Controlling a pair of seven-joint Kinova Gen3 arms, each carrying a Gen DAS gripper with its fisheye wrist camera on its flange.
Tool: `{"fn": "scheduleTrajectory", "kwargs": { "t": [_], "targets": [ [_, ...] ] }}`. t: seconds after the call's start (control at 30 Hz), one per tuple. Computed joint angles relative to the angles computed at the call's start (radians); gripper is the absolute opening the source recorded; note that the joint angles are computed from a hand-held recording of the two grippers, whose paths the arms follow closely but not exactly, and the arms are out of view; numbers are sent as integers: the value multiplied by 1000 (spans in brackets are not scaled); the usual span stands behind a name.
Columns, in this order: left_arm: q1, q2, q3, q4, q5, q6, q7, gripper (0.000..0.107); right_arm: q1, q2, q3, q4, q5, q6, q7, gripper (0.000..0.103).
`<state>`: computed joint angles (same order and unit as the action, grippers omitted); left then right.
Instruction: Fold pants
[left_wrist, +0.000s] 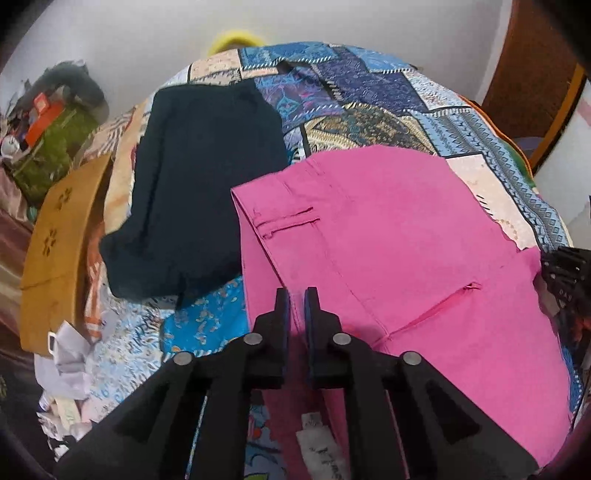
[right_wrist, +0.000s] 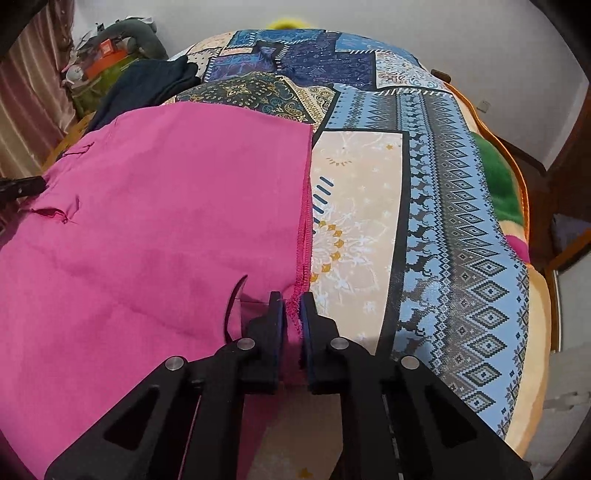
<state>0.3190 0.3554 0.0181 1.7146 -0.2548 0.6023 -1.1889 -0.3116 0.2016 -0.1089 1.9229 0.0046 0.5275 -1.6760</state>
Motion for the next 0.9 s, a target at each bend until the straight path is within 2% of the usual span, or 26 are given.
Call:
{"fn": "scheduleTrajectory", "kwargs": {
  "t": [0.07, 0.2, 0.43, 0.5, 0.6, 0.7, 0.9],
  "targets": [
    [-6, -22, 1, 10, 1, -6, -7, 16, 6, -12, 1, -1, -11, 8, -4, 10],
    [-18, -60, -10, 21, -10, -31, 8, 44, 52, -52, -7, -8, -83, 10, 41, 12],
    [-59, -46, -8, -60, -4, -13, -13, 44, 80, -85, -2, -76, -142, 7, 101, 30],
    [-80, -16, -1, -107, 19, 8, -32, 44, 85, -80, 0, -97, -158, -7, 111, 39],
    [-115, 27, 14, -163, 71, 36, -75, 44, 78, -55, 4, -136, -144, -28, 92, 46],
    [-131, 75, 15, -207, 106, 56, -103, 44, 91, -5, -6, -186, -171, -20, 116, 47],
    [-135, 168, -1, -273, 141, 88, -121, 44, 62, 115, -6, -291, -136, 38, 111, 47]
  ]
}}
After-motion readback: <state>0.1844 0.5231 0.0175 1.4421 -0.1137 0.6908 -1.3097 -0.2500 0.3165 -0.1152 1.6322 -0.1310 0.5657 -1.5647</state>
